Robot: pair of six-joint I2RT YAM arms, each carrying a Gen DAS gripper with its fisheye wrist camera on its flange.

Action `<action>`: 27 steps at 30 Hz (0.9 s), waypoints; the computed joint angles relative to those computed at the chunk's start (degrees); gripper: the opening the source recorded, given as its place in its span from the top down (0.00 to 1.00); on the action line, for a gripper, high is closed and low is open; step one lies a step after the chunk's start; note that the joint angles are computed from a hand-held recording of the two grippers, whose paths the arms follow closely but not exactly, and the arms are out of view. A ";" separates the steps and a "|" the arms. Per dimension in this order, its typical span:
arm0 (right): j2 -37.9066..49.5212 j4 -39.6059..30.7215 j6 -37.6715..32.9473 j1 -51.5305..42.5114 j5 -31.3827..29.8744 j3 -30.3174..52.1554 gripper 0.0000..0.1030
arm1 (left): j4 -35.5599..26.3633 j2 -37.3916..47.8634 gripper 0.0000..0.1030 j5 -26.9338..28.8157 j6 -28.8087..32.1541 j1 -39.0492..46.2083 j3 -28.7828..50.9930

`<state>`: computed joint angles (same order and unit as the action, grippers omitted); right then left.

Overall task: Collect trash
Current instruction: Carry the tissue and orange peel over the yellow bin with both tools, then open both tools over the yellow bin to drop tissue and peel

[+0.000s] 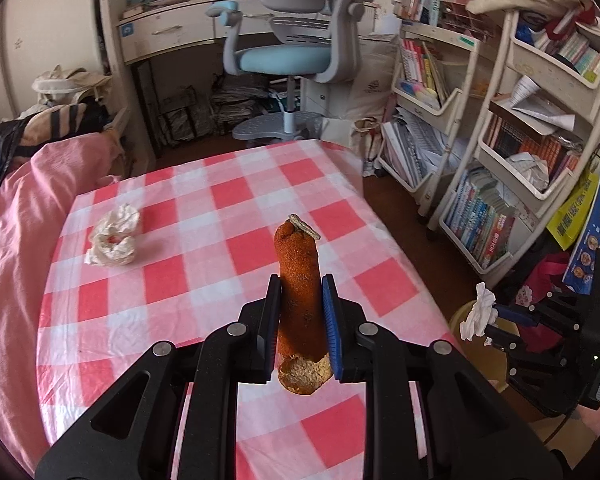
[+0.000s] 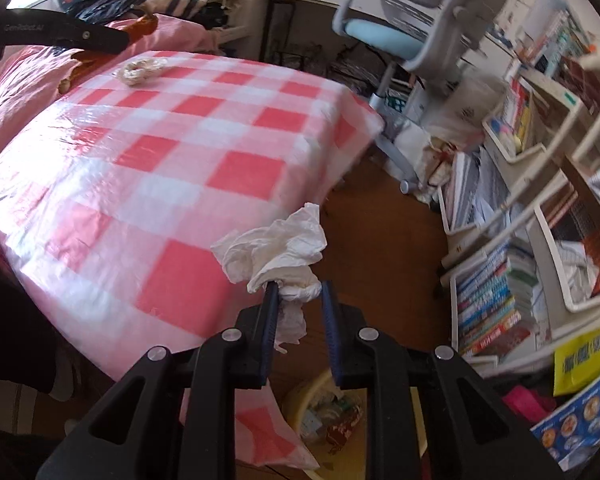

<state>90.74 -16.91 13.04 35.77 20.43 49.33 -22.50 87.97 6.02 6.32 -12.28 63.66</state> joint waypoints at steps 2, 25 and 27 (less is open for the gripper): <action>-2.79 1.91 0.46 -3.11 -1.37 -5.40 0.78 | 0.70 1.22 0.81 -1.97 -1.46 -4.61 0.43; -1.43 20.12 -5.54 -25.35 -10.45 -26.43 0.49 | 1.86 28.02 0.64 -9.23 -8.16 -35.88 18.12; -2.55 19.62 -5.14 -25.22 -10.15 -26.44 0.49 | 3.38 26.67 0.53 -11.00 -7.77 -36.39 16.62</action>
